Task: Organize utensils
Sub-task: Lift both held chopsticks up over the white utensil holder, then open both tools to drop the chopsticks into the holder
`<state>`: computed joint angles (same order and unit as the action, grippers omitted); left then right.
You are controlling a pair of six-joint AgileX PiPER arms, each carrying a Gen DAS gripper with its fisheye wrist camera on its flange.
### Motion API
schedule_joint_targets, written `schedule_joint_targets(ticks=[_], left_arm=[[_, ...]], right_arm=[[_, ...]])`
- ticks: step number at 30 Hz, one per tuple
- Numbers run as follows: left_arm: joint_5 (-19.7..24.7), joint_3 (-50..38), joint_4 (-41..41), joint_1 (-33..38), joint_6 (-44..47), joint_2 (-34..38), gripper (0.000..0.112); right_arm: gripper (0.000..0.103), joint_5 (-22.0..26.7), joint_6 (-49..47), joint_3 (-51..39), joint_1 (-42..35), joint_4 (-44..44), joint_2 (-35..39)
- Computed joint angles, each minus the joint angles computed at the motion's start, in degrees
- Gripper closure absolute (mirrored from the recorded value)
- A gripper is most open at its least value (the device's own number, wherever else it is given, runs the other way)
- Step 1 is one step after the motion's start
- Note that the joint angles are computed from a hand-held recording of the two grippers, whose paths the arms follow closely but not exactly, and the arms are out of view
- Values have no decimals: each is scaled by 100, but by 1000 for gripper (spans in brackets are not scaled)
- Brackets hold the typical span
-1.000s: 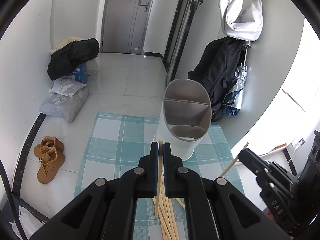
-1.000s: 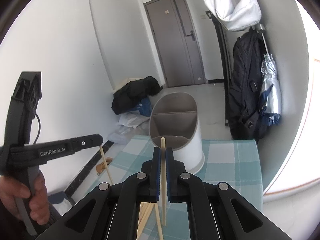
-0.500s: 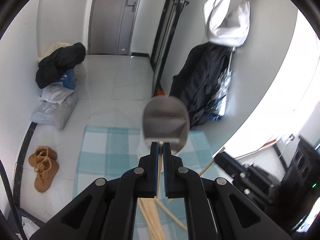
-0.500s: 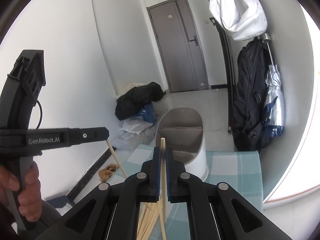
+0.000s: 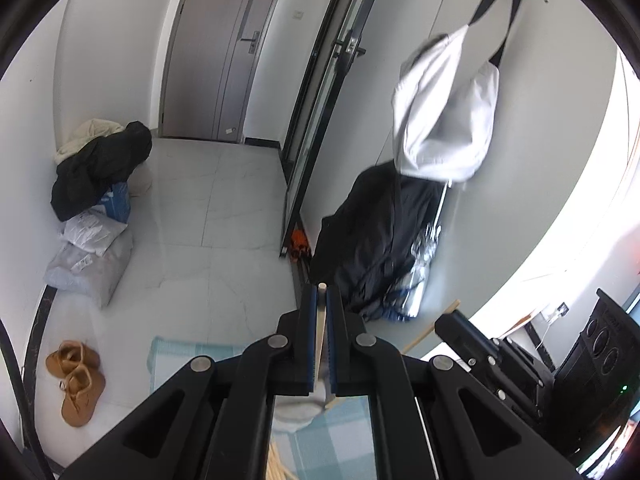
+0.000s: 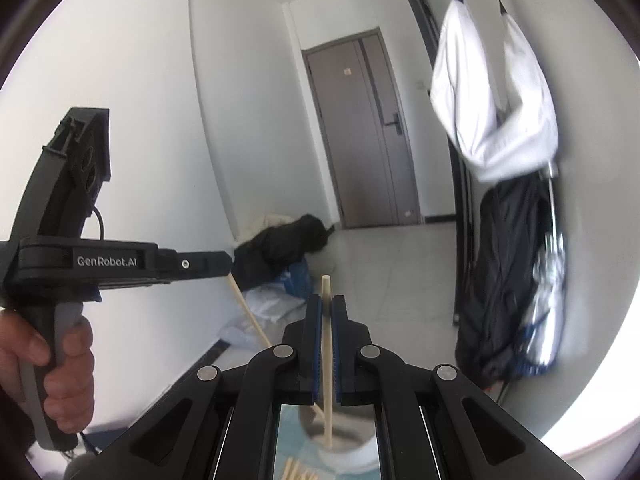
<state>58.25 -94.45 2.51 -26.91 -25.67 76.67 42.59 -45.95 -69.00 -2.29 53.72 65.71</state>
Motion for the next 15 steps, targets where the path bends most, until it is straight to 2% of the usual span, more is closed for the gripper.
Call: schedule_joint_targets(ticks=[4,7,10,15], left_arm=[[1,-452,32,110,214,417,111],[-74,-541,-108,290,367,667,111],[-216,-382,-45,334,478,832,111],[-289,-181,-483,595,863,1085,111]], right_arm=[[99,-302,-21,-606,241,-132,525],[99,-460,-205,-727,326,-17,847],[99,-518,-438,-831,358,188,1235],[99,-652,-578,-759,475,134,1580]])
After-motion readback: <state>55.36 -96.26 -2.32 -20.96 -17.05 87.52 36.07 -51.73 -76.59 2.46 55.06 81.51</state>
